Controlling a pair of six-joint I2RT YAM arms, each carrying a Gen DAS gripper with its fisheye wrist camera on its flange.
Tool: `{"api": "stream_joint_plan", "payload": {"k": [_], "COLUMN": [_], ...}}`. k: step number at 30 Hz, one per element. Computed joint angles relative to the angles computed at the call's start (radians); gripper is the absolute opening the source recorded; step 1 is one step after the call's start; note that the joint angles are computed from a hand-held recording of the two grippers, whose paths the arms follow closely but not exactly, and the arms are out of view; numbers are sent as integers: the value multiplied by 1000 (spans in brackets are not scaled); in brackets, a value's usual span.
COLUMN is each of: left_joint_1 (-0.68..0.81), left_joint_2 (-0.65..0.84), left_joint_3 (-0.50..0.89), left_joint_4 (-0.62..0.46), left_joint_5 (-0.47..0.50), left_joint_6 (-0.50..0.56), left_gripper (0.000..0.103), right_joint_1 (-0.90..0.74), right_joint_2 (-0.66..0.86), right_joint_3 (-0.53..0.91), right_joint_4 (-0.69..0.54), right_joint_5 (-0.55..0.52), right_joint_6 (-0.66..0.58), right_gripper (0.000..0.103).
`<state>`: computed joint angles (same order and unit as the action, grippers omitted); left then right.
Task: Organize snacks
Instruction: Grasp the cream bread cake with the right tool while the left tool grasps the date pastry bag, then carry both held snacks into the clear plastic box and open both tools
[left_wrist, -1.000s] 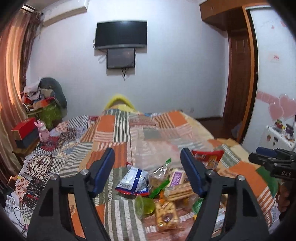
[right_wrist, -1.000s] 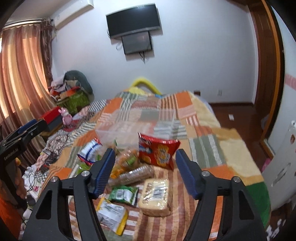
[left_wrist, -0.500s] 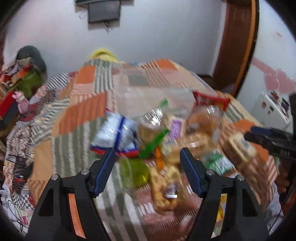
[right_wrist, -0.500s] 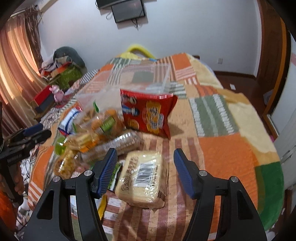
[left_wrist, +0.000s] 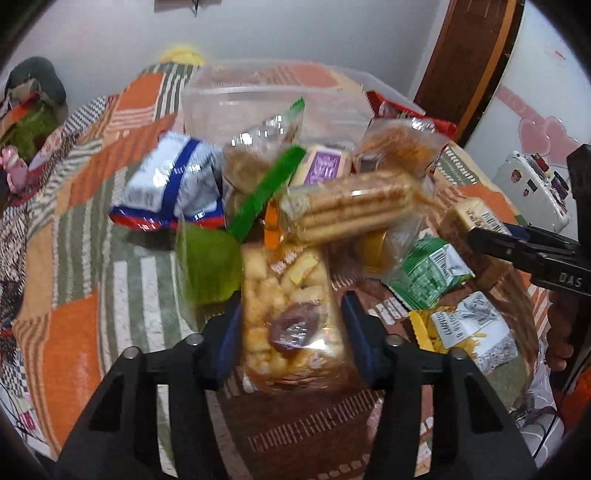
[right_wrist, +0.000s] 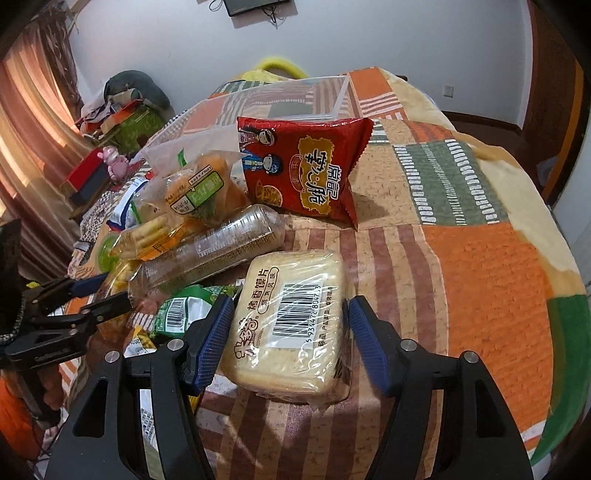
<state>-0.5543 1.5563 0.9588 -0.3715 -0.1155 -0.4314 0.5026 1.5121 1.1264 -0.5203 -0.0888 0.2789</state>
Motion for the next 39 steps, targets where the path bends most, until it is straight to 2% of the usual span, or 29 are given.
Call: {"api": "stream_joint_plan", "payload": {"k": [3, 9, 17, 21, 24, 26, 30, 32, 35, 39], "left_joint_1": [3, 9, -34, -44, -41, -41, -21, -23, -13, -4], "left_joint_2": [2, -56, -186, -223, -238, -235, -228, -215, -204, -182], "left_joint_3": [-14, -43, -41, -14, 7, 29, 56, 73, 96, 134], "left_joint_4": [25, 10, -55, -79, -86, -90, -84, -81, -79, -67], "left_joint_5": [1, 13, -83, -128, -145, -163, -161, -179, -178, -190], "left_joint_6": [-21, -30, -32, -20, -7, 2, 9, 12, 23, 40], "left_gripper": [46, 45, 45, 45, 45, 45, 45, 45, 45, 45], "right_joint_1": [3, 17, 12, 6, 3, -2, 8, 7, 0, -6], "right_joint_2": [4, 11, -9, -16, 1, 8, 32, 50, 47, 30], "right_joint_3": [2, 8, 7, 10, 23, 28, 37, 44, 46, 74], "right_joint_4": [-5, 0, 3, 1, -21, -33, -38, -40, -23, -16], "right_joint_5": [9, 32, 38, 44, 34, 9, 34, 33, 35, 66], "right_joint_6": [-9, -15, 16, 17, 15, 24, 14, 9, 2, -15], "right_gripper": [64, 61, 52, 52, 55, 70, 70, 60, 53, 53]}}
